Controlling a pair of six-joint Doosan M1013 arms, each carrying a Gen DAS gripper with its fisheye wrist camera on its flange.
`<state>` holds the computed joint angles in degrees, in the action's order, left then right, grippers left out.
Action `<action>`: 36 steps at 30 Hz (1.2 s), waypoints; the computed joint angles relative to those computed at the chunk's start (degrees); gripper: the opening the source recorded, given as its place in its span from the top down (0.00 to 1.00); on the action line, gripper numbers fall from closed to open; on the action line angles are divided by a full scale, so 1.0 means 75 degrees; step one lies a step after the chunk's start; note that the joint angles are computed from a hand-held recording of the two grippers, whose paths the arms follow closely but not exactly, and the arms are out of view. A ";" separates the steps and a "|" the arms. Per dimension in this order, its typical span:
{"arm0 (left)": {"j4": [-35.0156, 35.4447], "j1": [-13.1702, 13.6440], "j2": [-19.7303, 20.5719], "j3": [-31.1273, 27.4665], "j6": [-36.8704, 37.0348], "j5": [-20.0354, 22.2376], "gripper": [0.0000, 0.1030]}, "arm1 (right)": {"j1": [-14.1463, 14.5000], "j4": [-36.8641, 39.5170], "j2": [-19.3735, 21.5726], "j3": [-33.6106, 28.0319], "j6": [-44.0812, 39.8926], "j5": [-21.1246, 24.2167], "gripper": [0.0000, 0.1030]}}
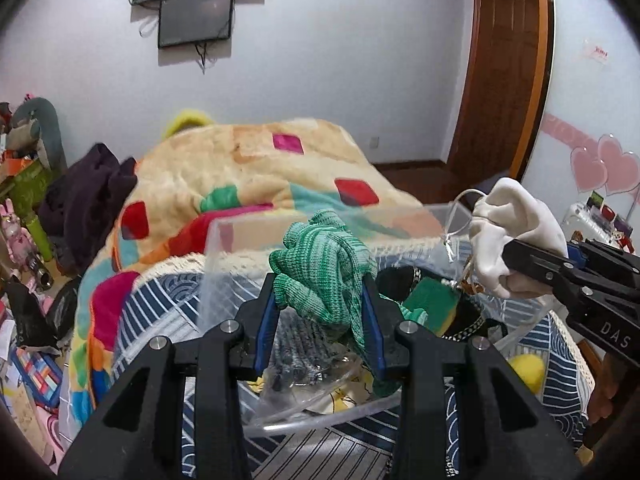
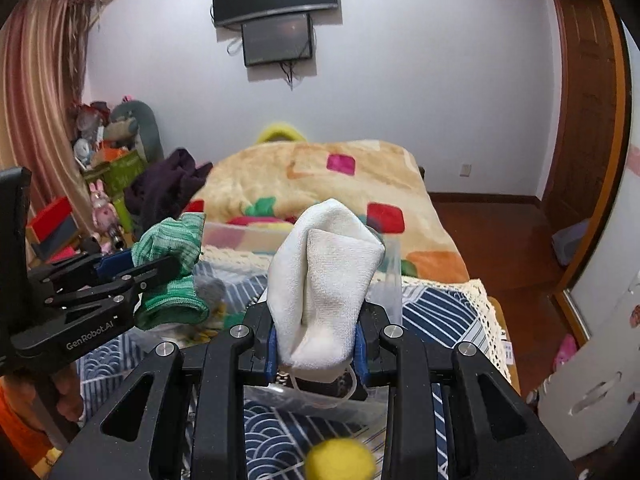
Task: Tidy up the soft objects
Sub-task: 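Carry the sock into the box with the right tool while the left drops the green glove in, then grasp the yellow felt ball with the right tool while the left tool grasps the rope bracelet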
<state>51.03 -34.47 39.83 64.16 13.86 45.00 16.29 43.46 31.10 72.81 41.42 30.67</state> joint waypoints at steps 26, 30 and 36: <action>-0.0120 -0.0138 0.0211 -0.0217 0.0776 0.0657 0.33 | 0.0012 -0.1363 0.0339 -0.0553 0.0905 0.1155 0.58; -0.0003 -0.0179 0.0042 0.0016 0.0601 0.0525 0.32 | 0.0033 -0.1390 0.0217 -0.0384 0.0736 0.0984 0.48; 0.0188 -0.0264 -0.0295 0.0477 0.0201 0.0037 0.27 | -0.0020 -0.0917 -0.0028 -0.0054 0.0225 0.0754 0.39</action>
